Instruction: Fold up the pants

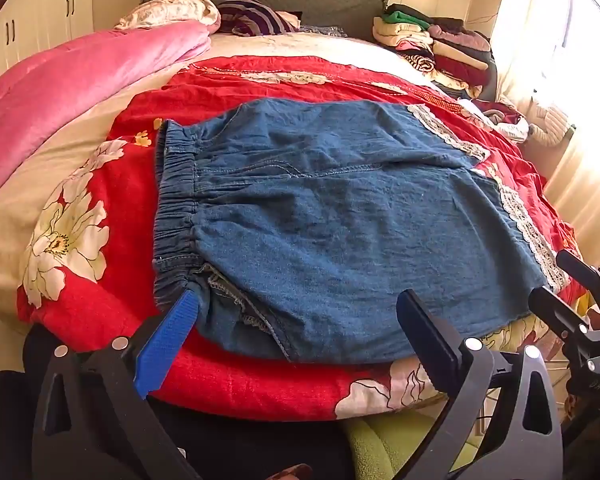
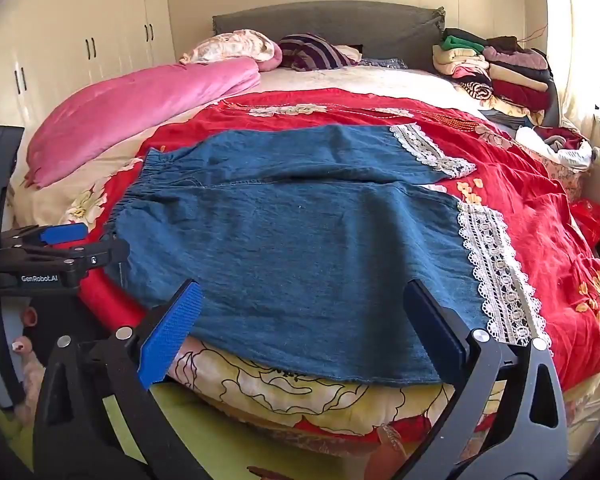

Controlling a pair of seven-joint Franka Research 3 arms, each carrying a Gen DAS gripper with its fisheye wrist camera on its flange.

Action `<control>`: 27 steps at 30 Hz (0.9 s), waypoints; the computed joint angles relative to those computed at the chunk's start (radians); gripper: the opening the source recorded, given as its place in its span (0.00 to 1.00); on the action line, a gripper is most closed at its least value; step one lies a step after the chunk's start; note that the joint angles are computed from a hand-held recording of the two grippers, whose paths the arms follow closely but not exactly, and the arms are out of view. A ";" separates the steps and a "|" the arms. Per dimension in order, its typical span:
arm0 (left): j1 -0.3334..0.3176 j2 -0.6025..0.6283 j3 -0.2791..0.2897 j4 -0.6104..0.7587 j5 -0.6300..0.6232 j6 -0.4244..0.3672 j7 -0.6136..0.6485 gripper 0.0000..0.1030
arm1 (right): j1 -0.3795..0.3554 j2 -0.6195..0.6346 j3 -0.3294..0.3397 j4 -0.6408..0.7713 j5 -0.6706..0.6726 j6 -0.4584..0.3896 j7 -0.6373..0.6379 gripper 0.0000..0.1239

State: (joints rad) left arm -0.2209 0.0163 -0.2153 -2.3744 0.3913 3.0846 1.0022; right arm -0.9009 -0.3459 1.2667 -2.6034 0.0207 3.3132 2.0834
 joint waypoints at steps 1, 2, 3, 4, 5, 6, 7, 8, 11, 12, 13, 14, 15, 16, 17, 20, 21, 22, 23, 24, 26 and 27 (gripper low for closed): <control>0.000 0.001 -0.002 0.001 -0.010 -0.001 0.010 0.96 | 0.001 -0.001 -0.001 0.000 0.000 0.000 0.001 0.76; -0.001 0.002 -0.003 0.001 -0.020 -0.002 0.020 0.96 | 0.003 -0.001 -0.002 0.000 0.000 0.000 0.001 0.76; -0.001 0.002 0.002 0.001 0.009 0.002 -0.008 0.96 | 0.005 -0.002 -0.004 0.000 0.000 -0.002 0.001 0.76; -0.002 0.004 0.002 0.003 0.011 -0.001 -0.008 0.96 | 0.006 -0.004 -0.005 0.000 0.001 -0.002 0.002 0.76; -0.002 0.005 0.001 0.005 0.012 -0.004 -0.009 0.96 | 0.008 -0.006 -0.007 0.000 0.001 -0.002 0.003 0.76; -0.003 0.007 0.000 0.007 0.010 -0.004 -0.007 0.96 | 0.009 -0.008 -0.008 0.000 0.000 -0.003 0.003 0.76; -0.003 0.008 0.000 0.010 0.008 -0.007 -0.006 0.96 | 0.009 -0.009 -0.009 0.001 0.000 -0.005 0.005 0.76; 0.000 -0.008 -0.002 0.000 -0.027 -0.001 0.021 0.96 | 0.005 -0.019 0.006 0.005 0.003 -0.006 0.013 0.76; -0.001 -0.009 -0.002 0.001 -0.011 -0.001 0.006 0.96 | -0.016 -0.013 0.019 0.013 -0.007 -0.007 0.018 0.76; -0.002 -0.009 -0.003 0.002 -0.022 -0.002 0.015 0.96 | -0.024 -0.012 0.024 0.015 -0.010 -0.006 0.019 0.76; -0.002 -0.010 -0.004 0.003 -0.031 -0.004 0.023 0.96 | -0.010 -0.011 0.009 0.003 -0.013 0.007 0.017 0.76; -0.003 -0.009 -0.004 0.004 -0.035 -0.005 0.027 0.96 | -0.011 -0.008 0.010 0.005 -0.013 0.004 0.012 0.76; -0.003 -0.009 -0.004 0.006 -0.038 -0.007 0.030 0.96 | -0.002 -0.006 0.001 0.003 -0.011 0.004 0.008 0.76; -0.002 -0.020 -0.003 -0.008 -0.039 0.000 0.031 0.96 | 0.012 -0.008 -0.011 -0.002 -0.008 0.006 0.006 0.76; -0.003 -0.022 -0.003 -0.008 -0.047 -0.001 0.039 0.96 | 0.011 -0.007 -0.011 -0.001 -0.006 0.006 0.002 0.76; -0.002 -0.023 -0.004 -0.012 -0.032 0.002 0.024 0.96 | 0.016 -0.010 -0.013 -0.003 0.001 0.005 0.000 0.76; 0.000 -0.022 -0.003 -0.012 -0.017 0.002 0.014 0.96 | 0.014 -0.008 -0.012 -0.003 0.002 0.008 -0.002 0.76; 0.001 -0.023 -0.003 -0.011 0.003 0.000 -0.001 0.96 | 0.010 -0.007 -0.007 0.000 0.002 0.004 -0.005 0.76; 0.002 -0.021 -0.003 -0.011 0.028 0.001 -0.021 0.96 | 0.006 -0.007 -0.004 0.000 0.003 0.004 -0.004 0.76; 0.001 -0.022 -0.004 -0.012 0.034 -0.001 -0.027 0.96 | 0.005 -0.006 -0.002 0.000 0.003 0.007 -0.005 0.76; 0.001 -0.024 -0.004 -0.013 0.034 -0.001 -0.029 0.96 | 0.005 -0.005 -0.003 0.000 0.004 0.006 -0.008 0.76; 0.001 -0.024 -0.004 -0.013 0.038 -0.003 -0.032 0.96 | 0.004 -0.006 -0.002 0.000 0.005 0.008 -0.007 0.76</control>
State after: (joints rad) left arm -0.2199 -0.0075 -0.2192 -2.3875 0.4291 3.0813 0.9704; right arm -0.8966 -0.3519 1.2650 -2.6038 0.0259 3.3210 2.0761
